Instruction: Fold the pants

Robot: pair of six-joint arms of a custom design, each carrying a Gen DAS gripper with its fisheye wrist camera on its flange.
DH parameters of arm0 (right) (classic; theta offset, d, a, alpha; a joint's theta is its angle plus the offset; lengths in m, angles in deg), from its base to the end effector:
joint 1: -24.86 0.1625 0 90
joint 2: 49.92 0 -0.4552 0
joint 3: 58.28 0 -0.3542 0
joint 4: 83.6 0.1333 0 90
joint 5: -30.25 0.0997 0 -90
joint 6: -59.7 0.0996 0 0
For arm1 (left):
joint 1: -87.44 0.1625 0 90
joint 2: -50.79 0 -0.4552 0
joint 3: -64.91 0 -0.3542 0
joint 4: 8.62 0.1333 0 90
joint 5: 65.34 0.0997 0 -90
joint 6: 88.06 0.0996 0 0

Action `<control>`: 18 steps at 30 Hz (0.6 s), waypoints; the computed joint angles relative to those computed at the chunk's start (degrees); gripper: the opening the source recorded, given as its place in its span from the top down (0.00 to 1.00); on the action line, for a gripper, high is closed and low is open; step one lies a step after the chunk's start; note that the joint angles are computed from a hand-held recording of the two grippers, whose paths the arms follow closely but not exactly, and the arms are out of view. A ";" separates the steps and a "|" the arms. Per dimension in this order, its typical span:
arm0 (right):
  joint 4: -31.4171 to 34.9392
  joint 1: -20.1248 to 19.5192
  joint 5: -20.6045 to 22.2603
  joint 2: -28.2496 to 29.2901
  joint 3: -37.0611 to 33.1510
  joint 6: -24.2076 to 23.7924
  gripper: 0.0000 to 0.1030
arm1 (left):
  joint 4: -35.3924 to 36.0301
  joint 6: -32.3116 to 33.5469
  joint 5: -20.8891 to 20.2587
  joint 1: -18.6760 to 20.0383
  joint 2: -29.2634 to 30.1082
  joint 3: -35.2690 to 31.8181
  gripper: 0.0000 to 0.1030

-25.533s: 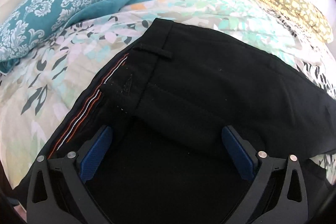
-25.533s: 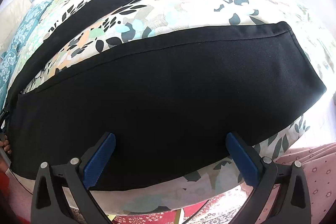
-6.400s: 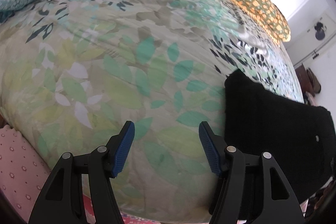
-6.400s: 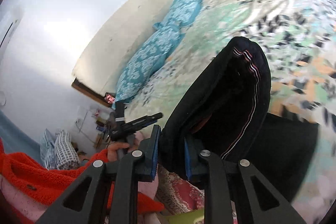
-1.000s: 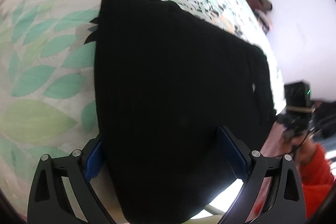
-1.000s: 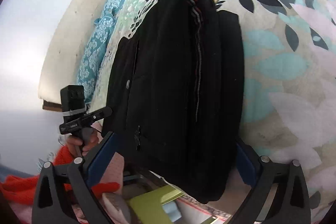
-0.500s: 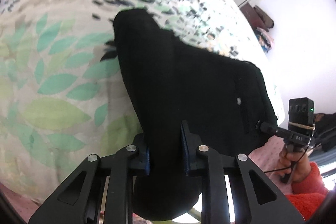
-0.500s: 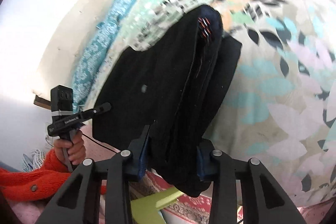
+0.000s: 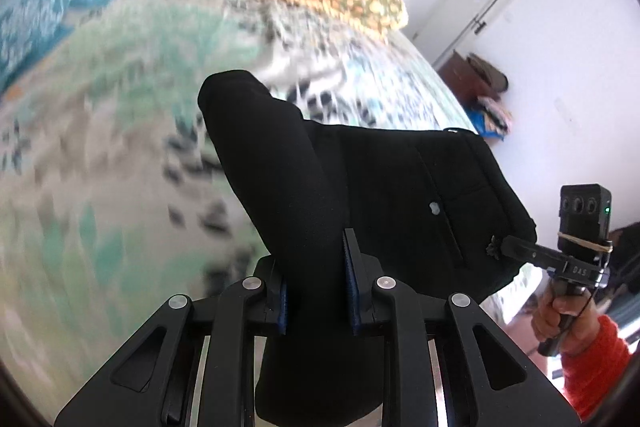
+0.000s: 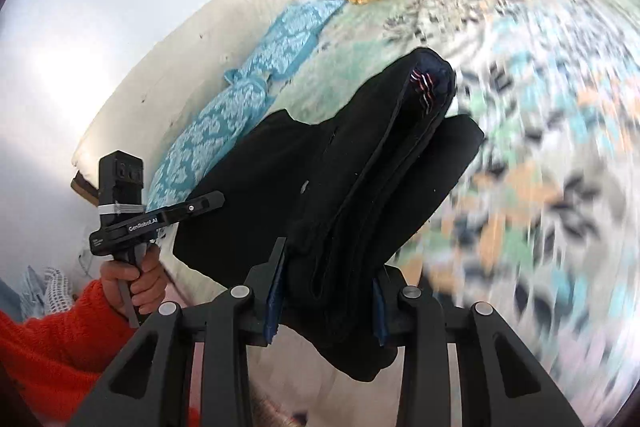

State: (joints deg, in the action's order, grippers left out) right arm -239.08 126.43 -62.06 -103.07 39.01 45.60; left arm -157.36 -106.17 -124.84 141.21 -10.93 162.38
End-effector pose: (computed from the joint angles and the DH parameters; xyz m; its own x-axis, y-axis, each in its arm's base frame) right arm 0.2583 -0.6170 0.2237 -0.9067 -0.4027 0.1251 -0.4204 0.8397 -0.3438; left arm -0.2231 -0.6156 0.3164 -0.9411 0.1012 -0.3227 0.2647 0.8144 -0.5165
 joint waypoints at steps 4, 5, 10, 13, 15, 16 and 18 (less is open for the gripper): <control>-0.97 -1.10 -1.42 5.18 -6.27 0.07 0.65 | -1.50 5.11 3.77 1.92 5.37 -5.99 0.77; -1.48 -1.69 -2.32 6.36 -7.12 0.66 0.63 | -1.40 6.02 5.33 2.52 6.79 -6.79 0.75; -3.06 -2.99 -20.39 9.19 -4.88 7.12 0.52 | 6.94 -2.29 17.58 3.97 10.02 -3.82 0.45; -12.62 -2.17 -23.36 5.68 4.19 6.53 0.19 | -0.69 -6.93 19.03 2.44 5.49 6.81 0.03; -21.22 -0.06 -27.24 3.99 10.76 6.29 0.00 | -2.96 -11.55 23.47 -0.28 3.16 13.01 0.01; -24.44 1.10 -28.53 3.69 13.09 6.40 0.00 | -3.09 -12.45 23.92 -1.20 2.51 14.96 0.01; -29.43 3.48 -32.58 5.08 16.25 6.32 0.00 | -1.44 -13.92 23.60 -2.16 2.34 16.80 0.01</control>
